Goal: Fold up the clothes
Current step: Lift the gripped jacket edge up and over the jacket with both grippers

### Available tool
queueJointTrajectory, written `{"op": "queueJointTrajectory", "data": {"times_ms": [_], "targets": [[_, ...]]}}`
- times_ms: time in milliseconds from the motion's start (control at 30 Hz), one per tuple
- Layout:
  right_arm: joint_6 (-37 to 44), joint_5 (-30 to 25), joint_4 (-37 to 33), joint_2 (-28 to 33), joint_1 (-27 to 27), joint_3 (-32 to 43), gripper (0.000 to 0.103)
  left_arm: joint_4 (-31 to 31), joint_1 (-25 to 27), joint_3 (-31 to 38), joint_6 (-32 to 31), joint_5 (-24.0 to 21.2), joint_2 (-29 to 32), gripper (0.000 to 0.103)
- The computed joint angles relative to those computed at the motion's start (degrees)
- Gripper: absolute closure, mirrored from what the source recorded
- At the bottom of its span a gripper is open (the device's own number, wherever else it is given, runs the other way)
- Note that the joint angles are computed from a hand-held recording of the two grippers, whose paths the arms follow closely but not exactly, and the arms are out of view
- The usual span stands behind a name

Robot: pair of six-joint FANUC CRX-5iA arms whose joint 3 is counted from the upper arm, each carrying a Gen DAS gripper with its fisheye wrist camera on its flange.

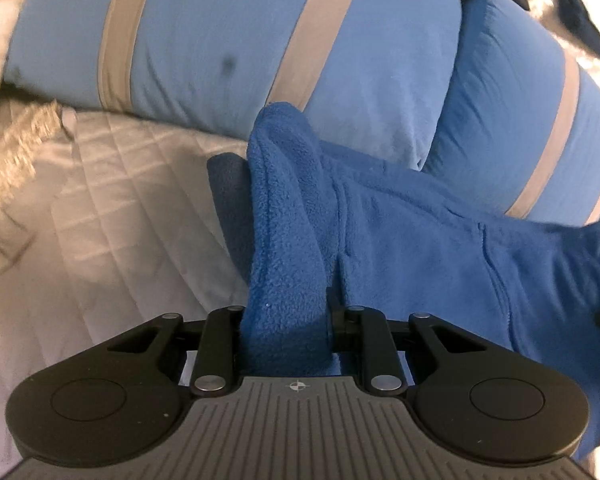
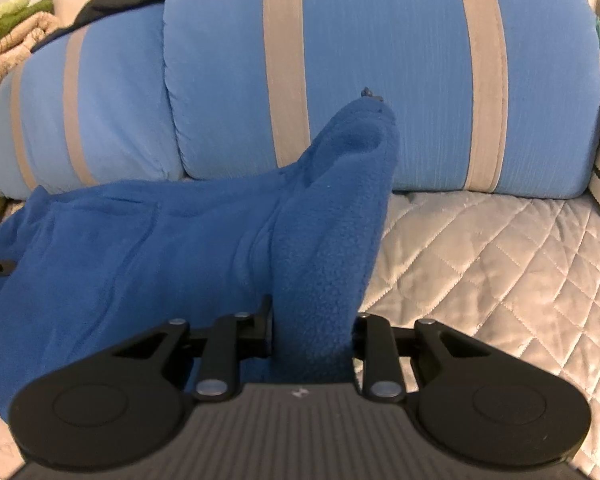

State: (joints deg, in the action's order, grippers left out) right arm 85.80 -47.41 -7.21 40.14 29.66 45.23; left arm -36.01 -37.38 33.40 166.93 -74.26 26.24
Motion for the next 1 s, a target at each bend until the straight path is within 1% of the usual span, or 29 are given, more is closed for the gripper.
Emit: {"op": "queueJointTrajectory", "data": {"times_ms": [67,167,367,567,700,800,900,1000], "targets": [[-0.06,0.60,-0.43,-0.84,-0.01,-0.72,0.077,-0.97,-0.66,2.43,-1.18,-2.36,1.09,0.079],[0.15,1.58,-1.50,-2.32,-0.11,-2.08,0.078,-2.30,-1.65,4.93,-2.89,-4.72,1.83,0.080],[0.87,2.36,-4.06,-4.39,-0.51,-2.96,0.078,-4.10,-3.17,7.66,-5.47,-6.49,1.73,0.080],[1.70,2.93,-5.50,-6.57,-0.24,-3.69,0.078,-6.77,-4.63,10.01,-7.60,-9.24,0.69,0.080],[2.13,2.87,-6.47,-7.30,-0.12,-2.77,0.078,-8.77,-5.46,11.86,-9.17,-11.27,-0.01,0.080],[1.97,2.62,-6.93,-7.72,0.13,-1.71,0.079,-10.68,-6.56,14.51,-10.85,-13.75,0.20,0.080],[2.10,2.39,-6.48,-7.94,0.82,-0.51,0.079,-12.64,-7.58,16.91,-12.82,-16.07,0.56,0.080],[2.16,1.53,-5.72,-7.72,1.65,1.28,0.079,-13.86,-8.08,17.55,-13.46,-17.56,0.10,0.080]]}}
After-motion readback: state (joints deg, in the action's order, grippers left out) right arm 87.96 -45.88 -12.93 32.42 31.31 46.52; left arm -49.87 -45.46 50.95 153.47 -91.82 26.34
